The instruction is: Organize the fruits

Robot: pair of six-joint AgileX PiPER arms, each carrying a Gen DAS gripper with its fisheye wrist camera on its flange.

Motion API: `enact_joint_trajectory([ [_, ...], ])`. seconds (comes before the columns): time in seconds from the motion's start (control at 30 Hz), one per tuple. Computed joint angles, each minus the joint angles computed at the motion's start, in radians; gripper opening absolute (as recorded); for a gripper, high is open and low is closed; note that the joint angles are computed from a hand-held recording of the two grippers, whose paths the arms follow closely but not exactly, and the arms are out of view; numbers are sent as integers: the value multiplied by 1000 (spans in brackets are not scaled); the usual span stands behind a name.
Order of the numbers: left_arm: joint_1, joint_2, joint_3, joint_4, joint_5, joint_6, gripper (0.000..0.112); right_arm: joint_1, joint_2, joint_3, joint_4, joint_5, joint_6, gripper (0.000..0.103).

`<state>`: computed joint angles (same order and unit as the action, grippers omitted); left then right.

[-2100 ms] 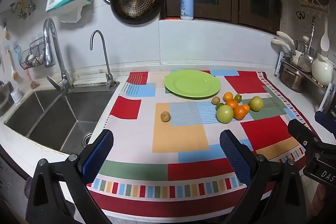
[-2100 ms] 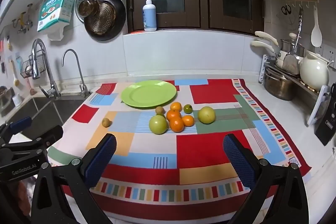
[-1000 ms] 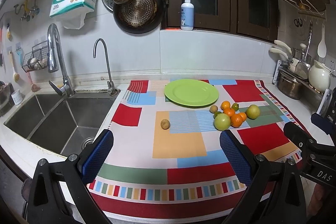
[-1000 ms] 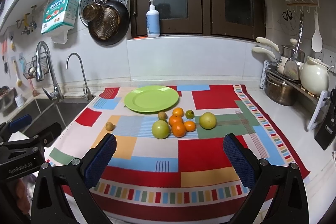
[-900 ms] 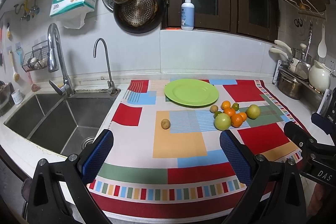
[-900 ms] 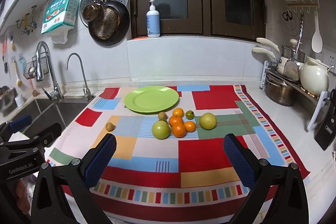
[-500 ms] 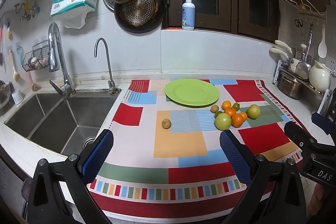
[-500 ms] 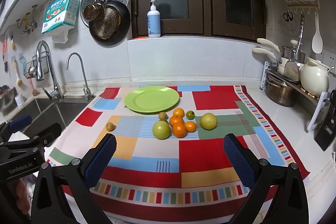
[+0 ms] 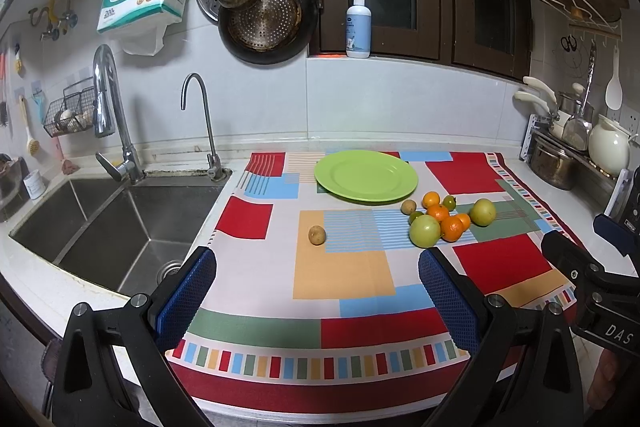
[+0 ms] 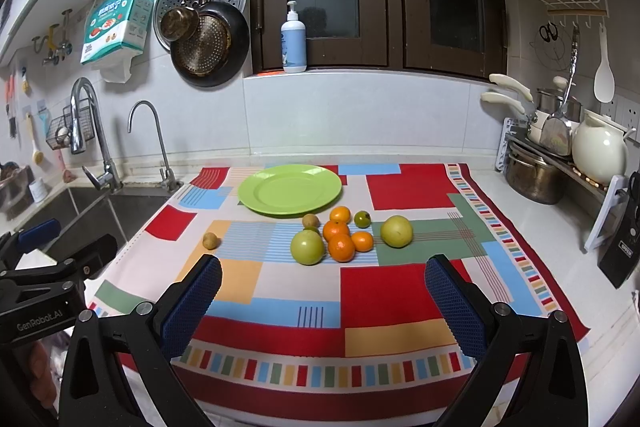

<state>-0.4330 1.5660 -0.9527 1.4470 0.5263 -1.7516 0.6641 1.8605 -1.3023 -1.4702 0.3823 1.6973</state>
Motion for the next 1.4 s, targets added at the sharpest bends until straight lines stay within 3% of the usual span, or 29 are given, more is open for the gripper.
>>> enact_joint_trajectory([
  [1.07,-9,-11,6,-1,7,-2,103,11,-7,8,-10,10,7,102],
  [1.4,86,72,-63,-91,-81,131,103,1,77,-107,170,6,-201,102],
])
